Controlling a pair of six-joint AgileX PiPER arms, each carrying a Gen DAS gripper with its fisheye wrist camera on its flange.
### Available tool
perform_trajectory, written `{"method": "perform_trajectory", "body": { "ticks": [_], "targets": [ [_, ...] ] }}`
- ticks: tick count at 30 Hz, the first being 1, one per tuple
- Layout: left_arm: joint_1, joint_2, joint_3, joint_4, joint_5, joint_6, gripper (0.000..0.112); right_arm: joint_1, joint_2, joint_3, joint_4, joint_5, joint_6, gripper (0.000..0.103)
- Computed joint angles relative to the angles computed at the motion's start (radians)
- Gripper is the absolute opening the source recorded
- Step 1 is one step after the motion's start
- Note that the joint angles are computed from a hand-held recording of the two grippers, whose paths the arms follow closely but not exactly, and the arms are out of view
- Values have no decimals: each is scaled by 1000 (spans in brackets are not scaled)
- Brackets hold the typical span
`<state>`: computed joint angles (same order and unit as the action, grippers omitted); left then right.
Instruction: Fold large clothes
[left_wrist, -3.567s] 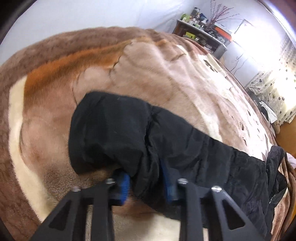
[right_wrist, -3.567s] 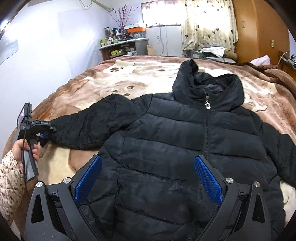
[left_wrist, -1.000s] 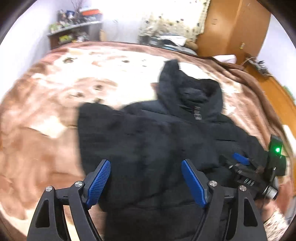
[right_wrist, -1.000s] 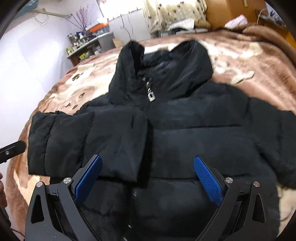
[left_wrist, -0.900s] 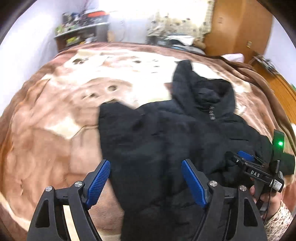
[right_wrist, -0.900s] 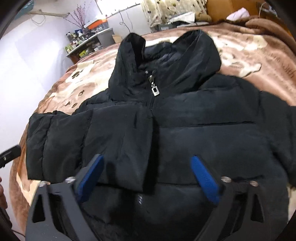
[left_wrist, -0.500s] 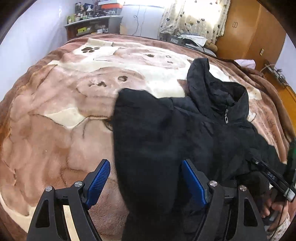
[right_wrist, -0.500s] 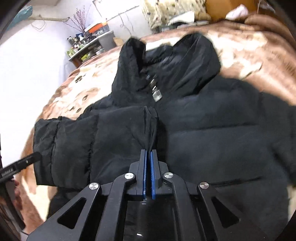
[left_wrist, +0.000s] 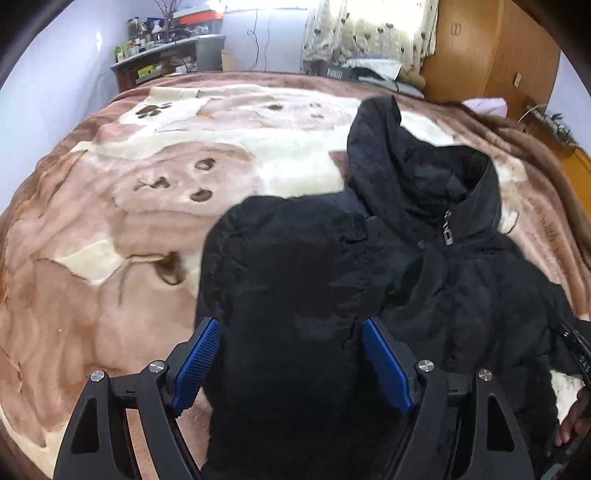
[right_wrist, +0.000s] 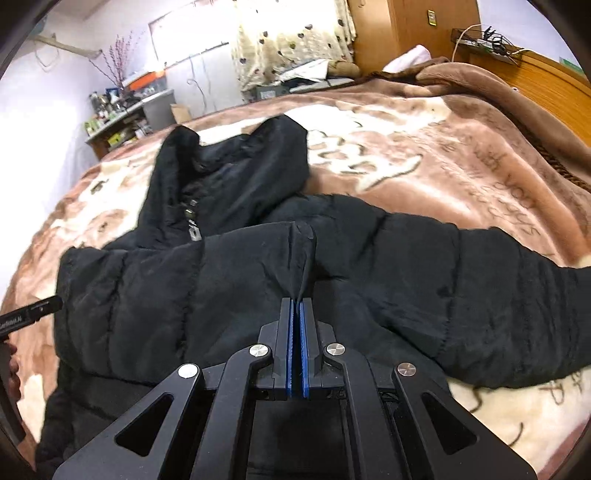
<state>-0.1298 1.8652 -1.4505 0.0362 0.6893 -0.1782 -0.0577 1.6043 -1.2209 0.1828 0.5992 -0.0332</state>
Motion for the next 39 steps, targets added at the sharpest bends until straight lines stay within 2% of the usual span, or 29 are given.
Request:
{"method": "perform_trajectory", "body": {
  "ticks": [2,4,9,12,15,18,21,24,27,30,33,36,39],
  "targets": [
    [-13,41,-24,39,-8,-41,79,4,30,-7,-43,7,26,3],
    [-27,79,-58,93,18,-84,79,-8,51,-8,-41,19,17,3],
    [-27,135,-87,103,17,-102,80,0,94,14,-94,-13,53,3],
    [-27,162,-107,117,30,-111,87,5,104,18,-107,-21,48,3],
    [-9,180,-138,71,57,-92,88,1,117,-6,-102,10,42,4],
    [-4,170,-149,59,89,-92,88,-16,99,-19,-70,44,36,5],
    [-2,118,-118,33,93,-74,87,-57,33,17,16,39,-20,15],
    [0,47,-83,1,100,-68,87,-98,-31,41,49,64,-47,17],
    [-9,-41,-57,-29,129,-47,87,-144,-97,46,59,119,-80,17],
    [-50,-141,-55,16,192,-61,87,-196,-177,25,61,193,-119,17],
    [-81,-249,-75,-12,267,-59,87,-263,-252,-38,61,286,-167,19],
    [-140,-327,-153,5,368,-111,87,-364,-294,-164,102,429,-248,21],
    [-189,-353,-268,3,460,-141,87,-503,-292,-335,191,595,-338,24]
  ]
}}
